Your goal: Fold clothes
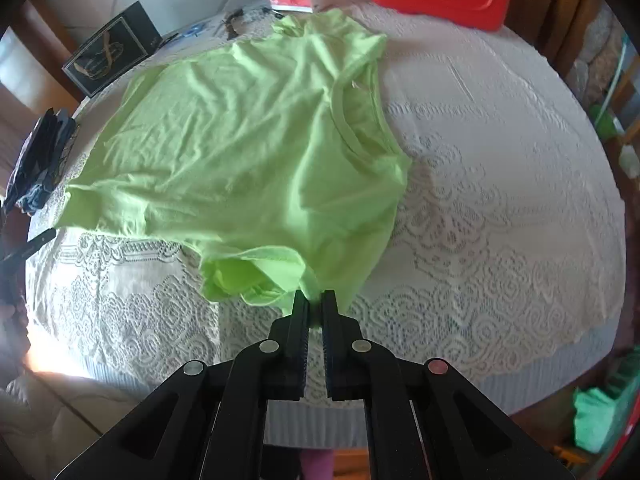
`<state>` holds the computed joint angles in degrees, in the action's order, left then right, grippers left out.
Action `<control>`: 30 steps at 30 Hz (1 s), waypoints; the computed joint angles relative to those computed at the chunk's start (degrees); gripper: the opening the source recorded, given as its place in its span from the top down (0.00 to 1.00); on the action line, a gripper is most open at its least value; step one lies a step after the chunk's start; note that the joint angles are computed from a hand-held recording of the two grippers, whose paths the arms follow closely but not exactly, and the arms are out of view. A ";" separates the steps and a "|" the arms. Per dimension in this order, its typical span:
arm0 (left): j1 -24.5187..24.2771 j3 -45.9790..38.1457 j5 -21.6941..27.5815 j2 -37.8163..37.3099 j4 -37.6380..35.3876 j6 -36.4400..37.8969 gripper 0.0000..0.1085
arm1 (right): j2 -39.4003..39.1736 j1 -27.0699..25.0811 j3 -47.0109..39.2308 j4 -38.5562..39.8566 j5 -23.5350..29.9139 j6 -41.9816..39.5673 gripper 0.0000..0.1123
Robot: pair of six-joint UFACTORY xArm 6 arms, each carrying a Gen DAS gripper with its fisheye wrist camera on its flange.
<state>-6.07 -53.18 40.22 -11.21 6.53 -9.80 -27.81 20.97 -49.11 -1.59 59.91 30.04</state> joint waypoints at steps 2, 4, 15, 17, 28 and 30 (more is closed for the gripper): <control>-0.21 -0.62 -0.05 0.33 -1.01 0.95 0.92 | -0.30 -0.91 0.67 0.11 -0.74 0.89 0.94; -0.48 -1.61 0.64 0.98 -2.34 2.18 0.92 | 0.13 -1.23 0.56 0.55 -1.70 0.88 0.94; -1.61 -4.34 1.16 6.77 -1.01 0.63 0.27 | 0.05 -1.20 2.95 0.85 -2.90 3.65 0.76; -1.56 -4.98 1.56 8.15 -0.96 0.09 0.27 | 0.15 -1.29 3.49 1.04 -3.42 4.39 0.53; -2.11 -5.17 2.85 7.80 -7.24 4.98 0.91 | 3.07 0.05 3.30 0.97 -4.73 3.24 0.95; -2.52 -5.47 3.33 6.98 -7.27 5.27 0.91 | 3.23 0.76 2.57 0.08 -3.59 2.38 0.95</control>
